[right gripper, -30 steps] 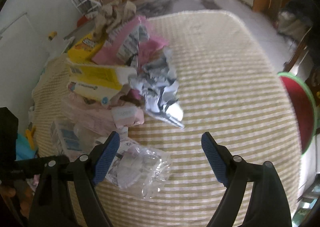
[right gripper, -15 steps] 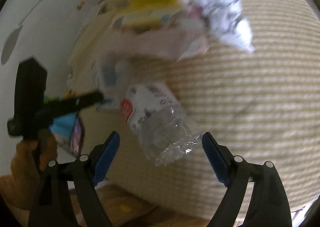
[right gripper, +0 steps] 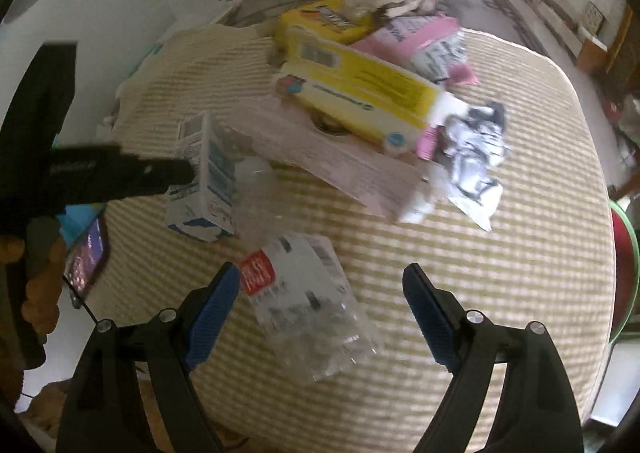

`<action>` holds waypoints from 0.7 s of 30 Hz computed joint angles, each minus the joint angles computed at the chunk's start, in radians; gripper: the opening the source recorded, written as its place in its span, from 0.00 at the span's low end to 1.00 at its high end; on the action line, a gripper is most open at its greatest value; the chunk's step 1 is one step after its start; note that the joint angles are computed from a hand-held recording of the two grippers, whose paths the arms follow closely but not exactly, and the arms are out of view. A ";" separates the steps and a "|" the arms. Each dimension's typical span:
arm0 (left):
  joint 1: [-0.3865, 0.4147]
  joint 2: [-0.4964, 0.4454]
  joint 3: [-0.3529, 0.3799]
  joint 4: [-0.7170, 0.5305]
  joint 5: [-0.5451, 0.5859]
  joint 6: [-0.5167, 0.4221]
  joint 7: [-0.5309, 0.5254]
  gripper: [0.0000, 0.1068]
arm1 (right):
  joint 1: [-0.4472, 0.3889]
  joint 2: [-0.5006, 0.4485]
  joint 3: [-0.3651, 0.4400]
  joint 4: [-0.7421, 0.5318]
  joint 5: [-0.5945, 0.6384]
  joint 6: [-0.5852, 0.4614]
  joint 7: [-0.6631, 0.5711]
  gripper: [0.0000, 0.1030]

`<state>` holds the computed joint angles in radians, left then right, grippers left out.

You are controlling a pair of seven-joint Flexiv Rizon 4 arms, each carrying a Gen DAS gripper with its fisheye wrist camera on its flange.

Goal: Collect trash

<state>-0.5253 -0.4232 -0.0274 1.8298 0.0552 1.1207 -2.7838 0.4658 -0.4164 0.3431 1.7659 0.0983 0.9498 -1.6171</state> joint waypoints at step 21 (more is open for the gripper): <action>-0.118 -0.003 0.098 -0.177 0.293 -0.165 -0.164 0.39 | 0.035 -0.035 0.010 0.057 -0.111 0.038 -0.022 0.60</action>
